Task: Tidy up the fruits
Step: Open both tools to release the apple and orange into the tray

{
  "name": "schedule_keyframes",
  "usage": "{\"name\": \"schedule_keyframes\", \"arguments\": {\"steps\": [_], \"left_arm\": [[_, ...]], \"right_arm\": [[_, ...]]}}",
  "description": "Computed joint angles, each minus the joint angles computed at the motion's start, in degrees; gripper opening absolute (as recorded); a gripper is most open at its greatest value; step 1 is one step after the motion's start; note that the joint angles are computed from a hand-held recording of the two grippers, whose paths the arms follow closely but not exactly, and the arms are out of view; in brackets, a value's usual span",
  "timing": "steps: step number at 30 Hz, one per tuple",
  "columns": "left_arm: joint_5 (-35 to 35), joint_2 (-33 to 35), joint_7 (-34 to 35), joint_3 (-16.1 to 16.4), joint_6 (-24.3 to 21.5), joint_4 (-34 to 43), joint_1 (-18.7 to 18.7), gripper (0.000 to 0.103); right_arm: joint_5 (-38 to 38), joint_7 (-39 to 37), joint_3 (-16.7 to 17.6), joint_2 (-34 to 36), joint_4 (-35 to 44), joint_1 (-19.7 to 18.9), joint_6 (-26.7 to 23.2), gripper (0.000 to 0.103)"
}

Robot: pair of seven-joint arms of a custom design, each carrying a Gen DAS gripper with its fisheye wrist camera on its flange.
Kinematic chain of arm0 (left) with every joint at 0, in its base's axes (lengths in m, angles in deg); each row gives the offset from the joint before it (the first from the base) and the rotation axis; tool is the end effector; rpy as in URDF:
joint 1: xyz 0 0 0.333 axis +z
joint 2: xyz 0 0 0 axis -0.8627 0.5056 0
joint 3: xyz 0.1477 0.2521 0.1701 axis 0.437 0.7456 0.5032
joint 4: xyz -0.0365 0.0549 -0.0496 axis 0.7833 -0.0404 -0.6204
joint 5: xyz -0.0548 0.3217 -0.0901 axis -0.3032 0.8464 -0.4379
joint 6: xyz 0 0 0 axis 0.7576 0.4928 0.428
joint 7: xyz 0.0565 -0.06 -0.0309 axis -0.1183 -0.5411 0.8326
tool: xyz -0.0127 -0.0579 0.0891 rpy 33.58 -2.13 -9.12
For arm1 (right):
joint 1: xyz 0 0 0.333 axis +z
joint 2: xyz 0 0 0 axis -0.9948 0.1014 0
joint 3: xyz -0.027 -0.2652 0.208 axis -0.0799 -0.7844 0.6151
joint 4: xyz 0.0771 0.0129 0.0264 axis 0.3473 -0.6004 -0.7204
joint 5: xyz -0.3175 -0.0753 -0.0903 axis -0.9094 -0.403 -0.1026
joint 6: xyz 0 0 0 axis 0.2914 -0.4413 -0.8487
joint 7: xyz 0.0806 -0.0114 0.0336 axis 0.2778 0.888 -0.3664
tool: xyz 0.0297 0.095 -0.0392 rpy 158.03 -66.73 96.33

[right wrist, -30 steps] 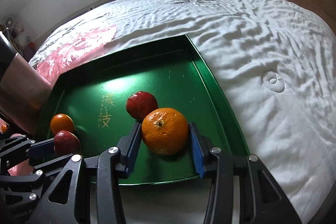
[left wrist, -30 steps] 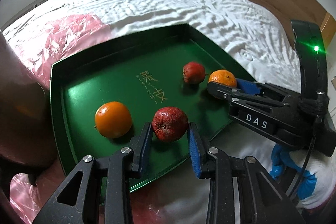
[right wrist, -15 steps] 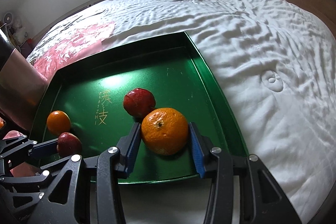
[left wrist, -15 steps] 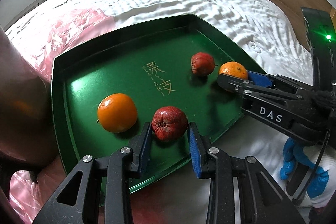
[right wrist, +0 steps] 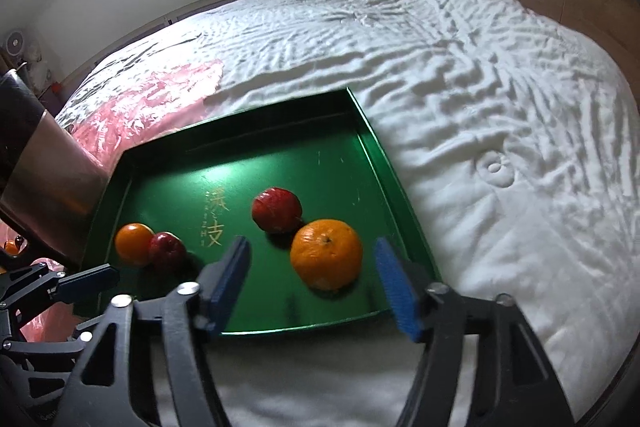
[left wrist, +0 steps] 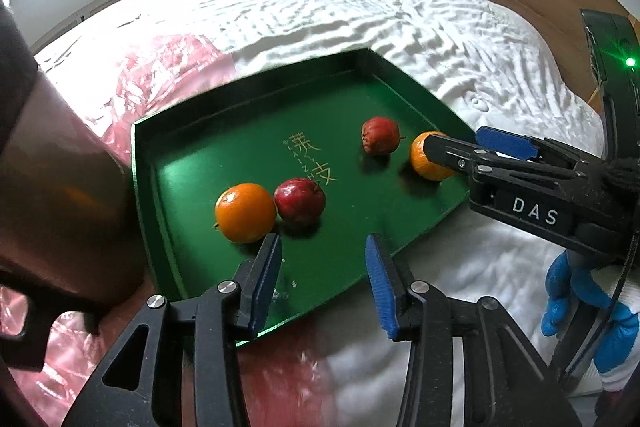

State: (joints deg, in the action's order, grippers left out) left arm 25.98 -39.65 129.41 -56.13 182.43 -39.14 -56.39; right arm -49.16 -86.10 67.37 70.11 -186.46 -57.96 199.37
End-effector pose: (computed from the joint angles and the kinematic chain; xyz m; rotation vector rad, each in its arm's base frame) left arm 0.5923 -0.0575 0.3704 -0.9251 2.7587 -0.8991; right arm 0.5122 0.2753 0.3706 -1.2449 2.3026 -0.7593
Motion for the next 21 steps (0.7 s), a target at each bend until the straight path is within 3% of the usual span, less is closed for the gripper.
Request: {"name": "schedule_keyframes", "arguments": {"steps": [9,14,21], "left_arm": [[-4.7,-6.4,7.0,1.4,-4.9,-3.9,3.4,0.041],[-7.6,-10.1,11.1,3.5,-7.5,-5.7,5.0,0.041],[-9.9,-12.2,11.4,6.8,-11.5,-4.4,7.8,0.041]], "right_arm": [[-2.0,4.1,1.7,-4.1,-0.5,2.5,-5.3,0.103],[-6.5,10.9,3.4,-7.0,-1.6,4.2,-7.6,0.103],[-7.8,15.5,6.0,-8.3,-0.8,6.1,-9.5,0.103]]}}
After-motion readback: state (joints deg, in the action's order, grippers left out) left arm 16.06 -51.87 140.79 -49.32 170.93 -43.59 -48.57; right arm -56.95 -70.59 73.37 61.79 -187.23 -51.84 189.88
